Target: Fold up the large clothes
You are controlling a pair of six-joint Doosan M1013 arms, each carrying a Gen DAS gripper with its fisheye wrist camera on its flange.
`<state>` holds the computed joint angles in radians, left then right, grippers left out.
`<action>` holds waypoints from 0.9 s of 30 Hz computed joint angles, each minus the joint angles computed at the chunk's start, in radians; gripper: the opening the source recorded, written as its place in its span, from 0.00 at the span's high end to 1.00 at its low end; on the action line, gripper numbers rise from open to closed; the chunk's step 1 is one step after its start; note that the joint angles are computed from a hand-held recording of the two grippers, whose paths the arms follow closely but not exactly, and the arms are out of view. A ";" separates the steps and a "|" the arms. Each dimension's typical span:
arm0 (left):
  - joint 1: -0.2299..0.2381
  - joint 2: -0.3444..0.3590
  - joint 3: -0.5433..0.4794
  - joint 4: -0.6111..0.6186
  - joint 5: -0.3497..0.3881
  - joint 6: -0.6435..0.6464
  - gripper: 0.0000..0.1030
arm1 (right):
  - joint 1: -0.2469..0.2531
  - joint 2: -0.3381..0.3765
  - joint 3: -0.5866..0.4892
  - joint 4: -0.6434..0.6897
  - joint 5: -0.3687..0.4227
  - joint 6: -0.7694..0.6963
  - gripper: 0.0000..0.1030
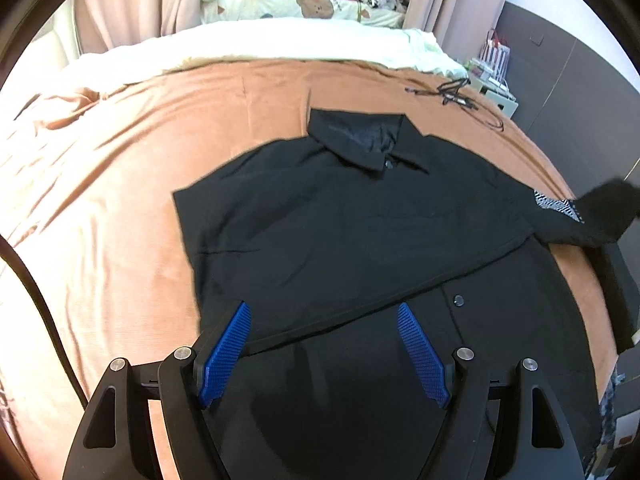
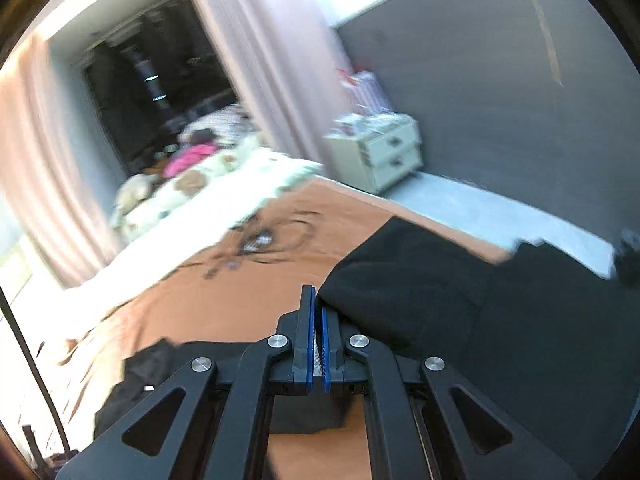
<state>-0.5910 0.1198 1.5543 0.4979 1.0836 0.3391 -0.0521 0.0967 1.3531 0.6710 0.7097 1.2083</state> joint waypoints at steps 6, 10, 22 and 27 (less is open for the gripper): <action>-0.029 -0.053 0.019 0.048 0.055 -0.048 0.25 | 0.120 -0.016 -0.060 0.033 0.037 -0.067 1.00; -0.045 -0.096 0.046 0.079 0.084 -0.095 0.25 | 0.202 -0.017 -0.091 0.042 0.060 -0.091 1.00; -0.092 -0.203 0.118 0.122 0.232 -0.192 0.25 | 0.396 0.044 -0.113 0.048 0.150 -0.136 1.00; -0.111 -0.240 0.147 0.114 0.318 -0.215 0.25 | 0.476 0.144 -0.194 -0.130 0.227 -0.048 1.00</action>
